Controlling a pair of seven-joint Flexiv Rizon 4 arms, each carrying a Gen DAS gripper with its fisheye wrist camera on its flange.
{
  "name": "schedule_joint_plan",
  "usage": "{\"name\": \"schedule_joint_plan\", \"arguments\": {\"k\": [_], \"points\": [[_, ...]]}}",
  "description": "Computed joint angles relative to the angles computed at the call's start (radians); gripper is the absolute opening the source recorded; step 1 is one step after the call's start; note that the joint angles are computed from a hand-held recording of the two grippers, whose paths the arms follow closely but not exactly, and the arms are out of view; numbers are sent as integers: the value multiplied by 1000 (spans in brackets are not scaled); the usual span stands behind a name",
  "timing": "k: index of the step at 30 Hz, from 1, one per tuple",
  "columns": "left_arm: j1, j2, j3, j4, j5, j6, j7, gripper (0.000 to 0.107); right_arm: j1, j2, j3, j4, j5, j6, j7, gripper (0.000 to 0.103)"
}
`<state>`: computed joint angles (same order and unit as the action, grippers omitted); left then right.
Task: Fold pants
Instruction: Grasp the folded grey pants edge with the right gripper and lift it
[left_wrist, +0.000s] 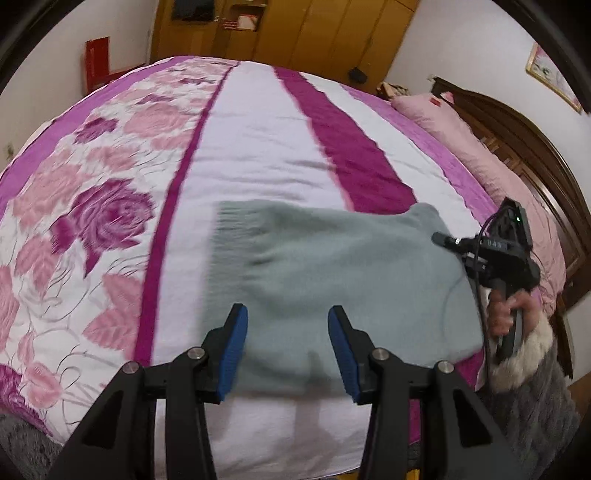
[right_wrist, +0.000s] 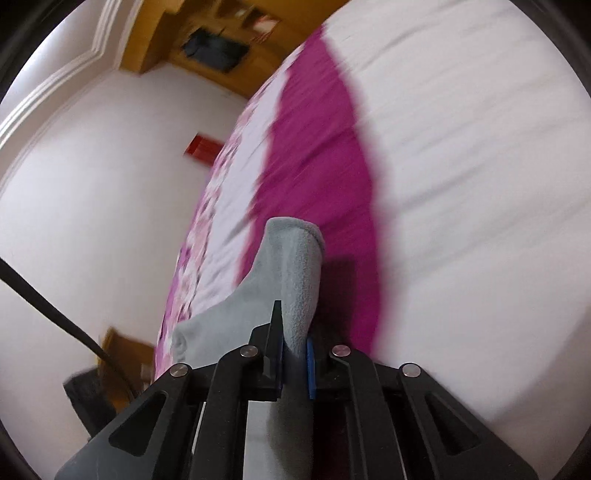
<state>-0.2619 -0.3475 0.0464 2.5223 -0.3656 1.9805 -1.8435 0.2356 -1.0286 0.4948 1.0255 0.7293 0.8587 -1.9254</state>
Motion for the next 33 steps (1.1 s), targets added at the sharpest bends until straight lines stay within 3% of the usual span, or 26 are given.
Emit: {"name": "schedule_joint_plan", "arguments": {"k": [2, 5, 8, 11, 14, 17, 19, 24, 28, 30, 33], "points": [[-95, -14, 54, -38, -72, -32, 62, 48, -24, -20, -23, -48, -19, -37, 21, 7], [-148, -42, 76, -91, -113, -65, 108, 48, -28, -42, -82, -98, -59, -53, 102, 10], [-184, -83, 88, -164, -133, -104, 130, 48, -86, -30, -52, -53, -18, -25, 112, 13], [-205, -117, 100, -239, -127, -154, 139, 48, -188, 24, 32, 100, 85, 16, 5, 15], [-293, -178, 184, -342, -118, -214, 150, 48, -276, 89, 101, 271, 231, 77, -123, 15], [-306, -221, 197, -420, -86, -265, 133, 48, -286, 165, 130, 395, 353, 174, -208, 37], [-297, -248, 187, -465, -61, -273, 119, 48, -303, 169, 171, 433, 464, 206, -319, 39], [-304, -295, 196, -549, -9, -321, 71, 48, -260, 166, 170, 421, 655, 304, -471, 40], [-309, -300, 176, -528, 41, -256, 18, 48, -292, 136, 167, 389, 799, 247, -530, 40], [-289, -306, 137, -505, 54, -215, 7, 47, -243, 141, 128, 369, 803, 267, -512, 39], [-327, -335, 154, -472, 0, -175, -67, 30, -142, 182, 54, 365, 763, 338, -471, 39]]}}
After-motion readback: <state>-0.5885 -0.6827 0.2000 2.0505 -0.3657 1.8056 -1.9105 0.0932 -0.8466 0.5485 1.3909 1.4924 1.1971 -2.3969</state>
